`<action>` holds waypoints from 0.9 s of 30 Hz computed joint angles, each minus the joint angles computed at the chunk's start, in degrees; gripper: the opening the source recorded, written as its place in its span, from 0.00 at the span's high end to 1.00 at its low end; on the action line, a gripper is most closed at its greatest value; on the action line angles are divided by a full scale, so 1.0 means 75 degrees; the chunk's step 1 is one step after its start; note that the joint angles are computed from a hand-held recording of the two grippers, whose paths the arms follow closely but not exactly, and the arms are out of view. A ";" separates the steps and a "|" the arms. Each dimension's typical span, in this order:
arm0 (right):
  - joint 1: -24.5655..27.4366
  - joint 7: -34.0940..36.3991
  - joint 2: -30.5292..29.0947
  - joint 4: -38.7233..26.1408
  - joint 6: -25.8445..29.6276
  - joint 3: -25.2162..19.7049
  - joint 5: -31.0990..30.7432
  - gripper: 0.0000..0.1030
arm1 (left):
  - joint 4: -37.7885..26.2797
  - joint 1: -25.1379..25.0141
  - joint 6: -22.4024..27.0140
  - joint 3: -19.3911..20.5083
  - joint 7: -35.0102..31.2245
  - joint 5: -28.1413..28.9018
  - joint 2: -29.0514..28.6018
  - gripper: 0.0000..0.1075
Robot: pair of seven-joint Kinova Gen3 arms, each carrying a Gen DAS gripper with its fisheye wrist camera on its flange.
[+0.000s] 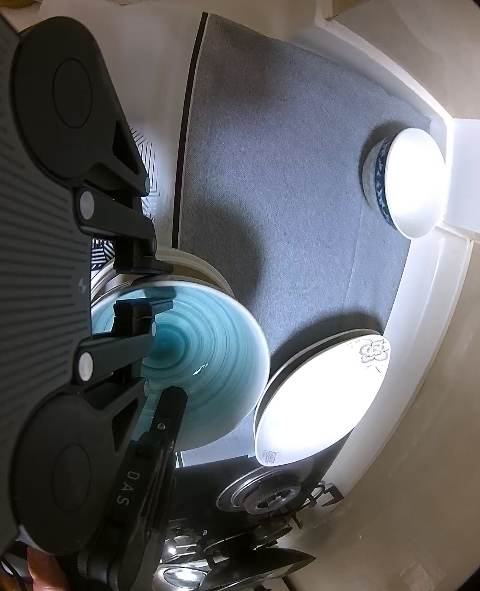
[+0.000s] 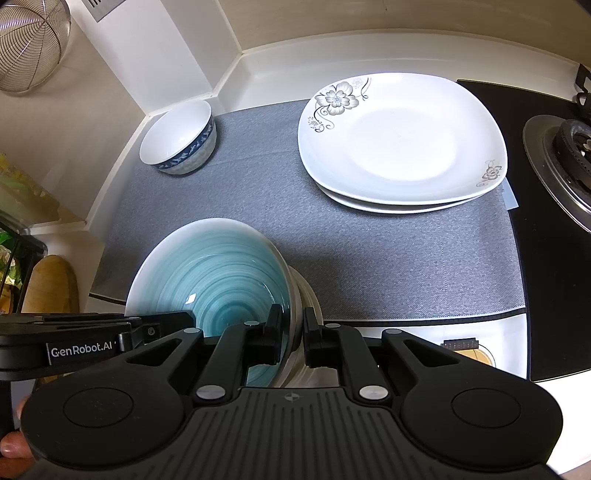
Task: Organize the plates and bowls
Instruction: 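Carry the teal bowl over the cream bowl and lower it inside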
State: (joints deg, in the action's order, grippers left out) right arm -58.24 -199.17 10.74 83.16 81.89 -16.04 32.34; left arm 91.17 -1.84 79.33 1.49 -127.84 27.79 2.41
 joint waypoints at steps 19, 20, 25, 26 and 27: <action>-0.0058 -0.0310 -0.0297 0.0268 0.0034 -0.0119 0.0176 0.77 | -0.0050 -0.0226 -0.0411 -0.0203 -0.0099 0.0272 -0.0220 0.46; -0.0032 -0.0394 -0.0355 0.0329 -0.0029 -0.0148 0.0170 0.77 | -0.0064 -0.0238 -0.0449 -0.0214 -0.0070 0.0275 -0.0212 0.40; 0.0047 -0.0456 -0.0434 0.0425 -0.0032 -0.0303 0.0239 0.74 | -0.0124 -0.0288 -0.0511 -0.0226 0.0081 0.0250 -0.0135 0.28; 0.0041 -0.0438 -0.0397 0.0415 0.0004 -0.0321 0.0270 0.74 | -0.0152 -0.0291 -0.0489 -0.0217 0.0111 0.0249 -0.0111 0.28; 0.0035 -0.0403 -0.0375 0.0443 -0.0023 -0.0330 0.0312 0.75 | -0.0165 -0.0299 -0.0463 -0.0213 0.0121 0.0252 -0.0098 0.27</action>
State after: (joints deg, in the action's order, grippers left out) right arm -57.97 -202.19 7.93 86.48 81.72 -18.52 34.69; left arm 89.93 -4.08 75.85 -0.10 -126.93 29.69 1.68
